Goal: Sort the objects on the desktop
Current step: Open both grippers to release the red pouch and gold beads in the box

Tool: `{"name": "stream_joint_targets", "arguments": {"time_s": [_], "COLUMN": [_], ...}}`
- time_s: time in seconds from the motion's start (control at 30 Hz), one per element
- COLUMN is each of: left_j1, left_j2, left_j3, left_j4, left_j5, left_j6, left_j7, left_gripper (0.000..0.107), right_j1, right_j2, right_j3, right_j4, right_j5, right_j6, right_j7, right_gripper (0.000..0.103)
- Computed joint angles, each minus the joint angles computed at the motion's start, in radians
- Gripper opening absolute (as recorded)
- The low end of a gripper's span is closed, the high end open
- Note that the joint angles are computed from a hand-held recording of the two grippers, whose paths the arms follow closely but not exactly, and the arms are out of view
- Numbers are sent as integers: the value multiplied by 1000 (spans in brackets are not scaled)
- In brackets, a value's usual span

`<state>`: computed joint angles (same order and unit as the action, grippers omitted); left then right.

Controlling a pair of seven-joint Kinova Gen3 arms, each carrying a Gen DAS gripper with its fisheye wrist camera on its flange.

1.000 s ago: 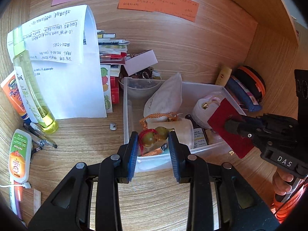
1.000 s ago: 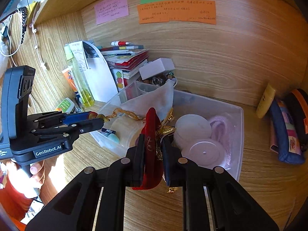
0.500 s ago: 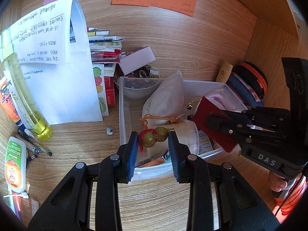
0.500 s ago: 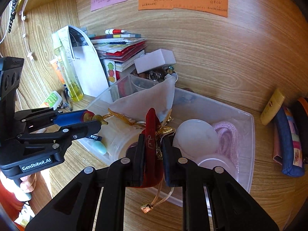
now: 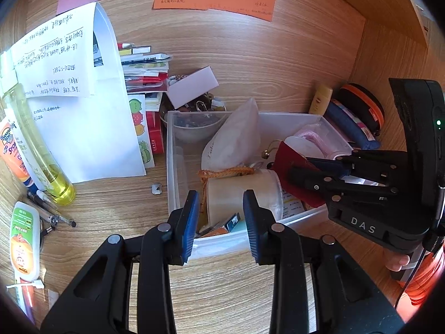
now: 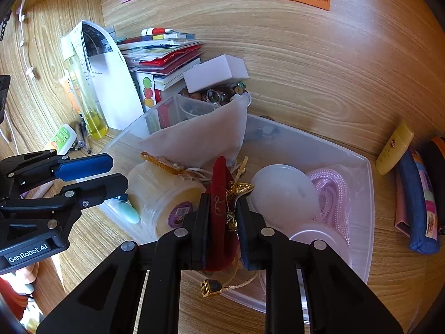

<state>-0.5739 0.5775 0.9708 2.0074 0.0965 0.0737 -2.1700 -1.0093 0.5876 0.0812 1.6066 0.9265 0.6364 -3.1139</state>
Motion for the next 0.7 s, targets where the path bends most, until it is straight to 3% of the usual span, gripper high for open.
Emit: {"name": "stream_joint_targets", "arguments": {"time_s": [0.1,0.17,0.4,0.47,0.7], "left_j1": [-23,-37,-80,-95,-130], "left_j2": [3,-2,-22,-30,-87], "left_j3": [26,41,89,103,125], "left_j4": [6,21,58,76,154], "left_j5": [0,-2,-42,-56,-128], "left_j6": [4,-13,-45,-67,-176], "left_j7": [-8,-10,22,38,133], "left_gripper": [35,40,42,51,74], "right_j1": [-8,-23,-75,-88,-100], "right_j2": [-6,-15,-32,-33,-43], "right_j3": [-1,3,-22,-35,-95], "right_j4": [-2,4,7,7,19], "right_j5": [2,17,97,123,181], "right_j6": [17,31,155,200,308], "right_j7": [0,-18,-85,-106,-153], "right_gripper": [23,35,53,63,75]}}
